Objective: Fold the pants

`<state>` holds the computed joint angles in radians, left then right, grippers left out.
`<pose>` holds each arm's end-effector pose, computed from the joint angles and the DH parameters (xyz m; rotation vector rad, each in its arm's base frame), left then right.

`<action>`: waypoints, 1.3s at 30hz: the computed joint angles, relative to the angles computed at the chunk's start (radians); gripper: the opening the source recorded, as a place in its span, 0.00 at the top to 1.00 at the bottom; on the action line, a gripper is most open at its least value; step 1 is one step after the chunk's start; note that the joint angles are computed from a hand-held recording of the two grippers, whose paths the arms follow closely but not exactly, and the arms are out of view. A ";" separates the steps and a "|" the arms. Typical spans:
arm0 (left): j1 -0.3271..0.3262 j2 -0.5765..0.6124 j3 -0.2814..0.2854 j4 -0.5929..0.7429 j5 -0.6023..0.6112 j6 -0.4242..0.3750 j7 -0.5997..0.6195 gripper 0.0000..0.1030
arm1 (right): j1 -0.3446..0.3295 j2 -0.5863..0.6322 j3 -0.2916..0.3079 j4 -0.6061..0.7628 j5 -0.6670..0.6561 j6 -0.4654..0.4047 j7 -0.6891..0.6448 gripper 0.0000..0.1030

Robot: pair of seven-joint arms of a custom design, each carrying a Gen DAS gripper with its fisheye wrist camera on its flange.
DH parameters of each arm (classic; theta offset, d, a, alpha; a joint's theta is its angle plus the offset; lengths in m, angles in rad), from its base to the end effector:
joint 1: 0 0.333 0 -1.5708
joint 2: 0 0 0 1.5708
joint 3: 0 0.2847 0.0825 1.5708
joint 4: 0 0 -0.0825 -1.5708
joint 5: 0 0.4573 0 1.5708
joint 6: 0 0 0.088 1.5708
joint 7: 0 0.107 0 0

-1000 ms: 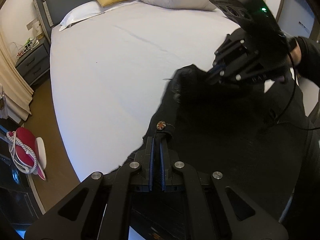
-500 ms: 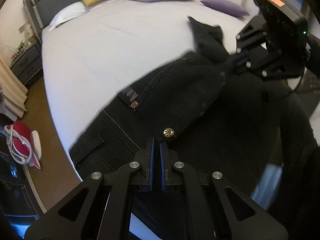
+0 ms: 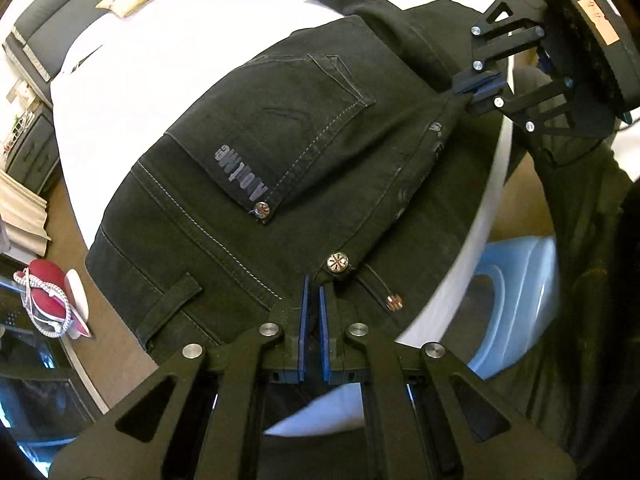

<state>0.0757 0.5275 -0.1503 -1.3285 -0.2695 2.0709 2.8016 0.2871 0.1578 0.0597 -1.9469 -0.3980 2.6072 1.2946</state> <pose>0.7840 -0.0508 0.4087 -0.5827 2.8886 -0.5378 0.6461 0.2412 0.3869 -2.7070 0.9255 -0.7918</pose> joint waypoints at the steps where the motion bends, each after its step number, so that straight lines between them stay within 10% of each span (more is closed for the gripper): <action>1: -0.001 -0.016 -0.001 -0.021 0.001 0.005 0.002 0.96 | 0.006 -0.011 -0.002 -0.017 -0.017 0.006 0.021 0.95; 34: -0.015 -0.169 0.017 -0.257 -0.009 0.132 0.058 0.92 | 0.059 -0.024 -0.003 -0.099 -0.379 -0.012 0.254 0.91; 39: -0.007 -0.115 0.029 -0.109 0.002 -0.044 -0.048 0.86 | 0.064 -0.014 -0.005 -0.090 -0.388 -0.015 0.299 0.90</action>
<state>0.0683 0.4130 -0.1214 -1.4380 -0.2677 2.0265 2.7531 0.3513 0.1439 0.0547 -2.0366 -0.7862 2.5925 1.5934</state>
